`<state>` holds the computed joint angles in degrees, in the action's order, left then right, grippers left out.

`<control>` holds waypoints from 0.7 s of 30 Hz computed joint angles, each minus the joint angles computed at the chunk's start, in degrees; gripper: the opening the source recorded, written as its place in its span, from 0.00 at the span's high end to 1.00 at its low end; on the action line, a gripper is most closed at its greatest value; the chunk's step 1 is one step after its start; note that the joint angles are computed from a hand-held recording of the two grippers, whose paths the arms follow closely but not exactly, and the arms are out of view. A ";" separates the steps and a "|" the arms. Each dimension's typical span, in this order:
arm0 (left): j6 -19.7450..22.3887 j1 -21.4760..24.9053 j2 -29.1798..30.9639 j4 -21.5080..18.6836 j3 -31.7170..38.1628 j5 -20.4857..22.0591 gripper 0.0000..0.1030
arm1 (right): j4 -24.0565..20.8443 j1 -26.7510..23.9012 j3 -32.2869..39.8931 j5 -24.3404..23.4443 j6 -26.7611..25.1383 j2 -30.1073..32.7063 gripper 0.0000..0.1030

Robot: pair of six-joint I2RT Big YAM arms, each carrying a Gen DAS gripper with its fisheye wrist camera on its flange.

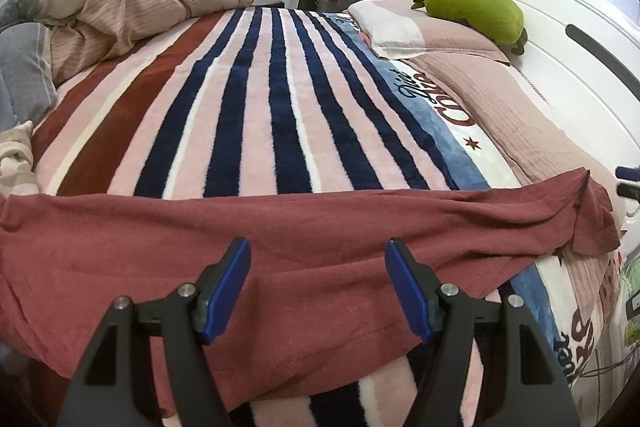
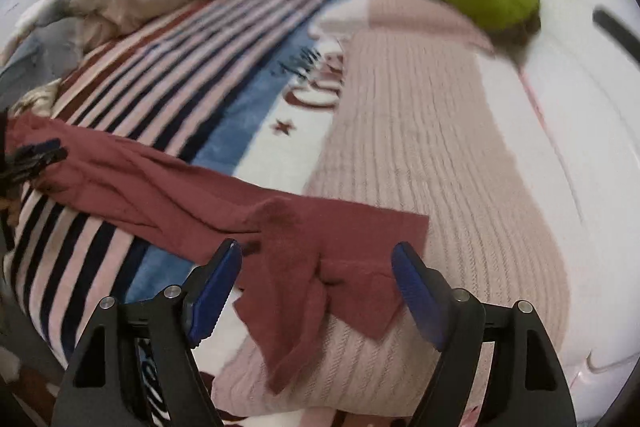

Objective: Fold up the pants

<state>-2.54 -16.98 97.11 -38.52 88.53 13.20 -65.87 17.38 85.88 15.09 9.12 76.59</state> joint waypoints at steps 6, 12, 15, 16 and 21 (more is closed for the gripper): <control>-0.50 0.08 -0.32 0.22 -0.21 0.71 0.36 | 7.20 7.79 -9.50 0.89 -3.34 -3.76 0.33; 0.19 -0.17 -0.88 0.36 -0.67 0.68 0.36 | 10.59 11.85 -14.08 16.82 -9.59 1.22 0.33; -0.18 0.02 -0.75 0.43 -0.56 0.79 0.36 | 14.24 13.85 -17.36 30.23 -14.27 3.59 0.33; -0.39 0.10 -0.63 0.44 -0.48 0.72 0.36 | 15.36 14.22 -18.13 32.50 -15.45 3.86 0.33; -0.78 0.34 -0.43 0.39 -0.35 0.52 0.36 | 21.47 14.82 -20.65 42.64 -18.33 3.38 0.68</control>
<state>-3.32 -16.64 96.68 -38.13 88.18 13.72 -44.40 32.20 65.22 57.73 -9.21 79.98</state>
